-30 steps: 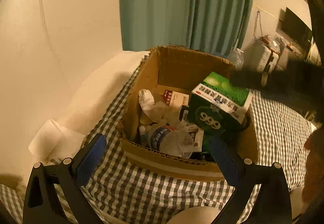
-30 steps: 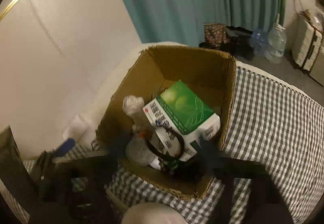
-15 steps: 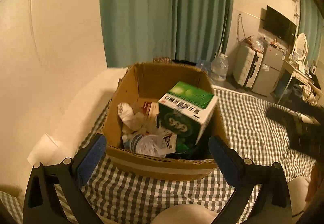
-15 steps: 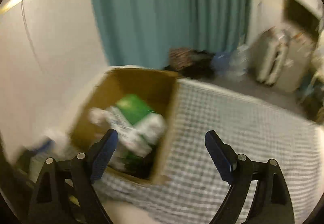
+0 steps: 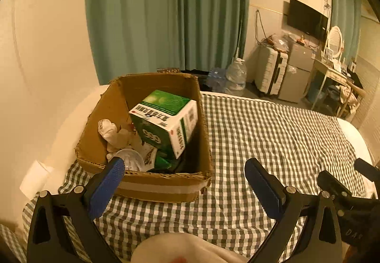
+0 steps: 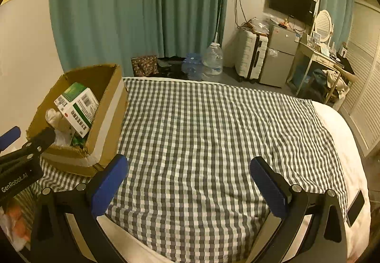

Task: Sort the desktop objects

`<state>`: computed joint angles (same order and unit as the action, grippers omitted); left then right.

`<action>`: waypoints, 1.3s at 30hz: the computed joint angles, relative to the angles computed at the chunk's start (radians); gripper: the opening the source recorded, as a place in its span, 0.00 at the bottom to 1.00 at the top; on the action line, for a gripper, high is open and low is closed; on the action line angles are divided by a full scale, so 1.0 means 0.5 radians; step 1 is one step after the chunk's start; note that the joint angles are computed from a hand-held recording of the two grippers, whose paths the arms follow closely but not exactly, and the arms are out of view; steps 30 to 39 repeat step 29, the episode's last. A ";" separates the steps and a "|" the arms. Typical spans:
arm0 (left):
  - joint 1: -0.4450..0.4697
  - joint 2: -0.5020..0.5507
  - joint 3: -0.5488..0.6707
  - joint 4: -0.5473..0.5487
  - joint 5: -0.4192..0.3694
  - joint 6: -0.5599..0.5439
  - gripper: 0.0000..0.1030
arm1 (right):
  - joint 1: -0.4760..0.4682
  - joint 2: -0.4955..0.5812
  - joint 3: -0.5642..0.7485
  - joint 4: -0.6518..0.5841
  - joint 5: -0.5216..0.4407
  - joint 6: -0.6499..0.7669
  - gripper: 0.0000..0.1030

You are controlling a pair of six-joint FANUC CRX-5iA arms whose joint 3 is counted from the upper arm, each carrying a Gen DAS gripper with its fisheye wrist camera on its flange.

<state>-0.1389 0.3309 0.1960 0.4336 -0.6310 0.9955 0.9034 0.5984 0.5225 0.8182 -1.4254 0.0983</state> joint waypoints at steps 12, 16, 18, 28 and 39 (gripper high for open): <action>-0.014 0.023 0.049 -0.072 -0.092 0.055 1.00 | 0.001 -0.070 -0.108 -0.014 0.015 -0.188 1.00; -0.004 0.030 0.061 -0.077 -0.110 0.072 1.00 | -0.006 -0.056 -0.082 -0.048 0.002 -0.189 1.00; -0.003 0.034 0.068 -0.086 -0.111 0.080 1.00 | -0.005 -0.058 -0.084 -0.051 0.003 -0.190 1.00; -0.007 -0.053 -0.097 0.034 0.093 -0.030 1.00 | -0.003 -0.064 -0.084 -0.062 -0.005 -0.209 1.00; -0.006 -0.055 -0.105 0.067 0.094 -0.066 1.00 | -0.004 -0.067 -0.088 -0.066 -0.004 -0.210 1.00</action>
